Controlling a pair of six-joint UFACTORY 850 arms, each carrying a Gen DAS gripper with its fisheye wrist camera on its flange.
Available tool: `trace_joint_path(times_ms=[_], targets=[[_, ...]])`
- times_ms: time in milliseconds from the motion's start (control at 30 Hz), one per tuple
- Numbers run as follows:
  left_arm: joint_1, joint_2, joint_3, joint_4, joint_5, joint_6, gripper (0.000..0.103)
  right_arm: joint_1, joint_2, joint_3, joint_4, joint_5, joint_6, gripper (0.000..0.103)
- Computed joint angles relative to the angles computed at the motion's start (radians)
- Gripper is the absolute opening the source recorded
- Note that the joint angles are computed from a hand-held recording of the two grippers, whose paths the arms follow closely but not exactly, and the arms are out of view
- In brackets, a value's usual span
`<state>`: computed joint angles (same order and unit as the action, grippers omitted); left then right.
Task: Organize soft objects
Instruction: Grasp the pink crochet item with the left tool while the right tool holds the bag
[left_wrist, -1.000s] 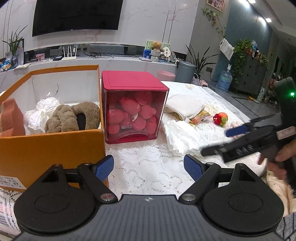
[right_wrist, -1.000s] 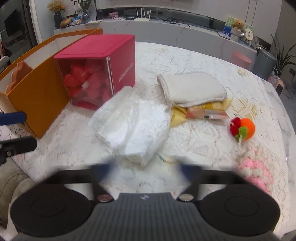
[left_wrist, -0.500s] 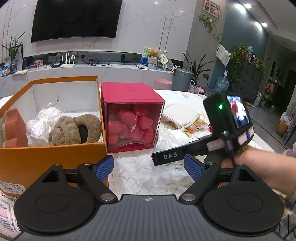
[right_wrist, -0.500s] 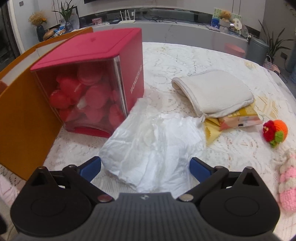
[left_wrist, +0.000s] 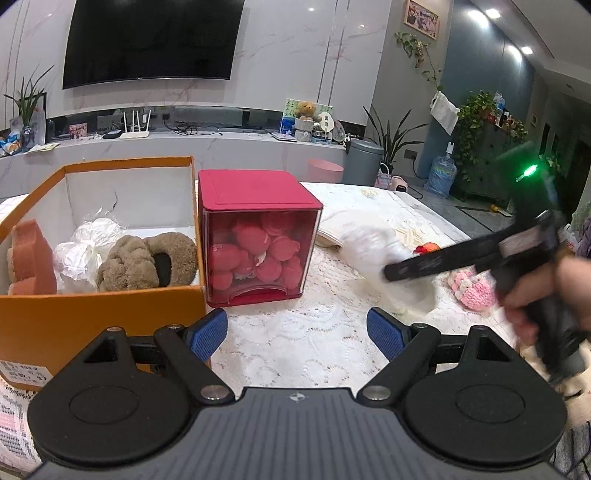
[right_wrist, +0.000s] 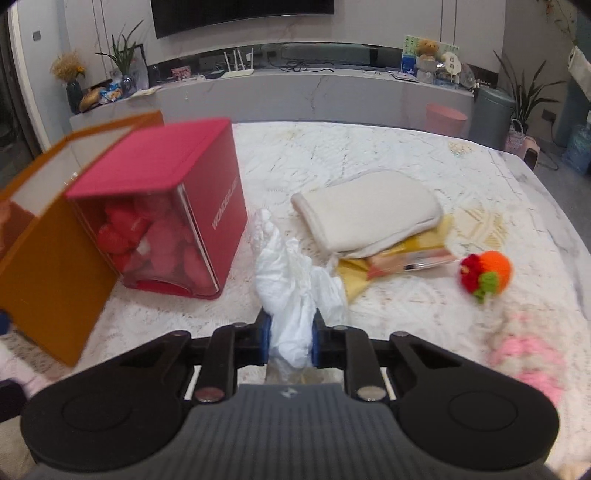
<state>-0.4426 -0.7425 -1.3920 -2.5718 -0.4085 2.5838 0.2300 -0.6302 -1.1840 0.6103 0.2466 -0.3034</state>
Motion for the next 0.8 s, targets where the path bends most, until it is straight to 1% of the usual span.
trace_joint_path(times_ms=[33,100,133,167,200,267,333,433,500,600,667,733,767,800], targets=[[-0.004,0.002,0.006,-0.003,-0.004,0.009,0.1,-0.007,0.028,0.026,-0.007,0.002,-0.001,0.019],[-0.011,0.006,0.016,0.008,-0.015,0.023,0.1,-0.019,0.087,0.081,0.047,0.018,-0.062,0.019],[-0.016,0.006,0.02,0.011,-0.02,0.043,0.1,-0.03,0.123,0.117,0.028,0.033,-0.039,0.019],[-0.024,0.007,0.025,-0.012,-0.021,0.092,0.1,-0.043,0.164,0.16,-0.028,0.057,0.025,0.019],[-0.034,0.009,0.03,-0.047,-0.025,0.152,0.1,-0.053,0.199,0.196,-0.046,0.083,0.048,0.019],[-0.055,0.004,0.029,-0.078,-0.035,0.239,0.1,-0.062,0.263,0.264,-0.002,0.163,0.016,0.019],[-0.075,-0.006,0.011,-0.064,-0.023,0.242,0.1,-0.08,0.317,0.317,0.018,0.223,0.024,0.019],[-0.106,-0.04,-0.038,0.043,-0.021,0.132,0.1,-0.112,0.378,0.37,0.004,0.269,0.13,0.019],[-0.13,-0.075,-0.088,0.118,-0.017,0.058,0.1,-0.133,0.41,0.398,-0.023,0.276,0.189,0.019],[-0.175,-0.144,-0.194,0.206,0.011,-0.033,0.1,-0.152,0.434,0.419,0.02,0.298,0.171,0.019],[-0.197,-0.191,-0.262,0.257,0.01,-0.096,0.1,-0.166,0.44,0.432,0.046,0.315,0.166,0.019],[-0.222,-0.25,-0.356,0.34,0.037,-0.189,0.1,-0.182,0.443,0.443,0.051,0.315,0.179,0.019],[-0.236,-0.277,-0.399,0.346,0.061,-0.208,0.1,-0.193,0.442,0.443,0.05,0.305,0.19,0.019],[-0.252,-0.309,-0.453,0.346,0.107,-0.228,0.1,-0.202,0.443,0.446,0.05,0.3,0.203,0.019]])
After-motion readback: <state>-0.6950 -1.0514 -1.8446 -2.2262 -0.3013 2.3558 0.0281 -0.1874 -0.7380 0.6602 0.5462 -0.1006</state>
